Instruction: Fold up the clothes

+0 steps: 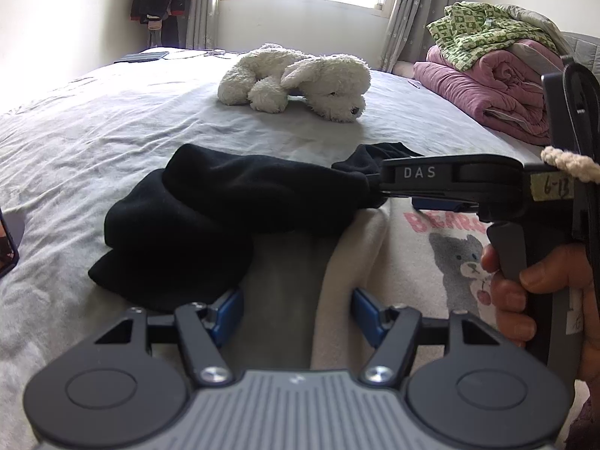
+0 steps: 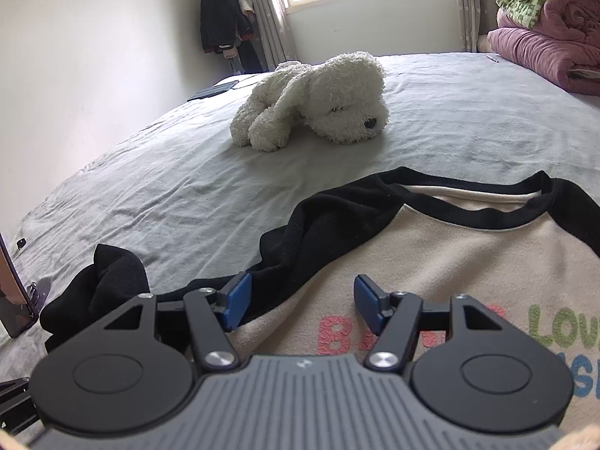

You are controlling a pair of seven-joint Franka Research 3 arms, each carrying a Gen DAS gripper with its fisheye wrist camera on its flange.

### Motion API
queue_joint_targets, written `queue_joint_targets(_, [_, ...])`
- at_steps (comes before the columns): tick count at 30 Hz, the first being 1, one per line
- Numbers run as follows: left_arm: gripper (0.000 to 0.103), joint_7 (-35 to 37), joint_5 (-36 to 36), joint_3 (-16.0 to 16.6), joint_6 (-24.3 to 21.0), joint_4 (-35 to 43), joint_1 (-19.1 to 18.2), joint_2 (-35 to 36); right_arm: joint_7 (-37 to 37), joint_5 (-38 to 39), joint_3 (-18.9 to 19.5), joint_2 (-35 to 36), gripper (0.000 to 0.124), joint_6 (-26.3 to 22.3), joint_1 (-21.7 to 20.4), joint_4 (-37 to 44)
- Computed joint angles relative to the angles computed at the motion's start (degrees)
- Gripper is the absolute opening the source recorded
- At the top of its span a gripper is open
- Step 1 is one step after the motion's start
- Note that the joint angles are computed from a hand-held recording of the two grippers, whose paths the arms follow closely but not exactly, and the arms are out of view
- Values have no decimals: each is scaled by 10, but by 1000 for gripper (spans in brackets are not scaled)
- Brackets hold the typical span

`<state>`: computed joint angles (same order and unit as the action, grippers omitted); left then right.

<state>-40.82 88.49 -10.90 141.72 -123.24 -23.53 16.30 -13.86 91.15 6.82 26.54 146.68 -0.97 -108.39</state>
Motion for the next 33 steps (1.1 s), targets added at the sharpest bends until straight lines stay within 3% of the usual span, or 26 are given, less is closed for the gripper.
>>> queue_joint_targets(10, [67,27,-15,1,-30,14,-13,13,10,-6,-1,6,68,-25,-11,2])
queue_joint_targets(25, [67,15,-12,0,-22,-2,-10,-3,9,-9,-1,8,69,-38,-18,1])
queue_joint_targets(33, [67,59,-31,-17,-99,-30,-25,-33,30,-28,-4,8,69,-54,-24,4])
